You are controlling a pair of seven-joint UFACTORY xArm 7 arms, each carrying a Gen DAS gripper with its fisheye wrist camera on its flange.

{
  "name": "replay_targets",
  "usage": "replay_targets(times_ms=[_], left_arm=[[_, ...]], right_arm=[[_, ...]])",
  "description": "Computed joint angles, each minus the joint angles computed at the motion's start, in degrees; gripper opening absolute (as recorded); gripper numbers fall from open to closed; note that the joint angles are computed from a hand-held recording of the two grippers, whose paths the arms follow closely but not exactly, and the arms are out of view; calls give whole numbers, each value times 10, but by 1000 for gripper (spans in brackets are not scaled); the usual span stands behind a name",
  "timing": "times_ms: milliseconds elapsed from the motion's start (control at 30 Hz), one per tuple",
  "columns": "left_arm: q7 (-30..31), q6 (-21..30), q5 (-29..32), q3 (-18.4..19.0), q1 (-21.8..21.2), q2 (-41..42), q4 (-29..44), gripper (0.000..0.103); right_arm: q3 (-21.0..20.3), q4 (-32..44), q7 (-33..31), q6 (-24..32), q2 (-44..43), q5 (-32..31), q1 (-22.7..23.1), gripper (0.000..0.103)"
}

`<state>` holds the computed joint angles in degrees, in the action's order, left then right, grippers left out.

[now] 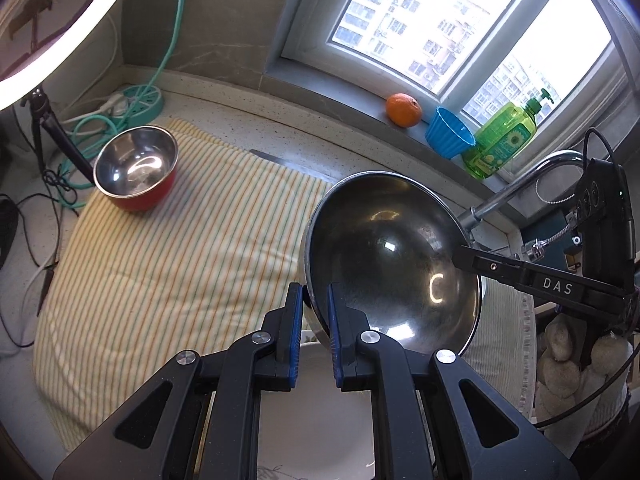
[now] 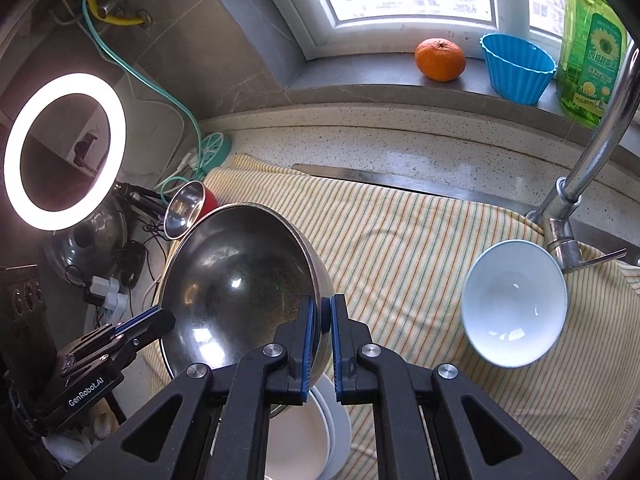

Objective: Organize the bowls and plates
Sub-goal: 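Close both grippers on the steel bowl rim and lift it, then carry the large steel bowl over the plate stack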

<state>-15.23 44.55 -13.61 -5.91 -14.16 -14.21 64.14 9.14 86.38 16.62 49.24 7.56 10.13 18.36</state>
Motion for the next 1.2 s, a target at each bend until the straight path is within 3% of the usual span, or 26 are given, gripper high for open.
replay_targets(times_ms=[733, 1200], left_arm=[[142, 58, -48, 92, 78, -96, -102, 11], [194, 80, -70, 111, 113, -92, -127, 11]], right_arm=[[22, 136, 138, 13, 144, -80, 126, 8], [21, 153, 181, 14, 190, -86, 160, 8]])
